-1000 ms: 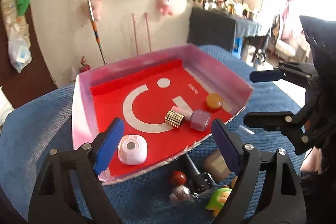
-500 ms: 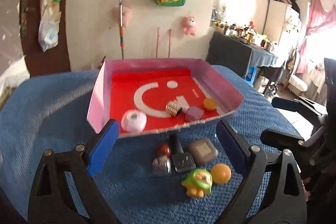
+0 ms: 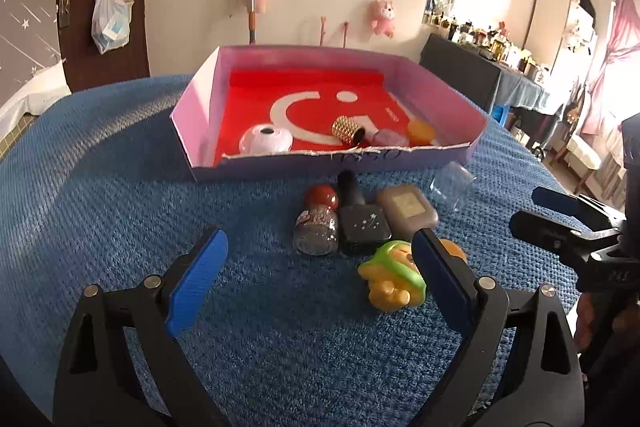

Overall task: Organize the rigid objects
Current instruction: 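Withdraw both open tools from the box back over the table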

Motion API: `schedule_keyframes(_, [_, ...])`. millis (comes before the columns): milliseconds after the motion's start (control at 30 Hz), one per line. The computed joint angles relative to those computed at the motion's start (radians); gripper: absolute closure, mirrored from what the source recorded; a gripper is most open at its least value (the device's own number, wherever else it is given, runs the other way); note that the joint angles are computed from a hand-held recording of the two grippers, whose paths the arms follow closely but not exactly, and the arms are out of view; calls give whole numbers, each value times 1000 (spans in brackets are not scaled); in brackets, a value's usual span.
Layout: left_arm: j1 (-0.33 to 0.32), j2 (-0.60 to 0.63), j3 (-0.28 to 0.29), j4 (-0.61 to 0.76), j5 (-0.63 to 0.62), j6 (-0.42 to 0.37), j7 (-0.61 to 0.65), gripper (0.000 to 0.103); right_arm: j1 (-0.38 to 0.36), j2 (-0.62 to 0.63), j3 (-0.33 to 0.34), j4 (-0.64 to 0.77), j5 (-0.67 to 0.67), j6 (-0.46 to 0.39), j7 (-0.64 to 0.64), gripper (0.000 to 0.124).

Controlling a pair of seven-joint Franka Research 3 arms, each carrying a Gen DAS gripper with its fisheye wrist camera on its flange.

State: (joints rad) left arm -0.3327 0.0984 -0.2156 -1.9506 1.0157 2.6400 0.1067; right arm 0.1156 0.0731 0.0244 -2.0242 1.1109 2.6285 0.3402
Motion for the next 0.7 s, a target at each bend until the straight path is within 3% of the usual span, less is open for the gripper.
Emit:
schedule_keyframes(433, [17, 35, 10, 45, -159, -51, 158, 9, -11, 55, 9, 54, -58, -18, 77, 21])
schedule_keyframes(700, [21, 100, 13, 132, -312, -149, 372, 9, -21, 121, 20, 146, -150, -51, 185, 21])
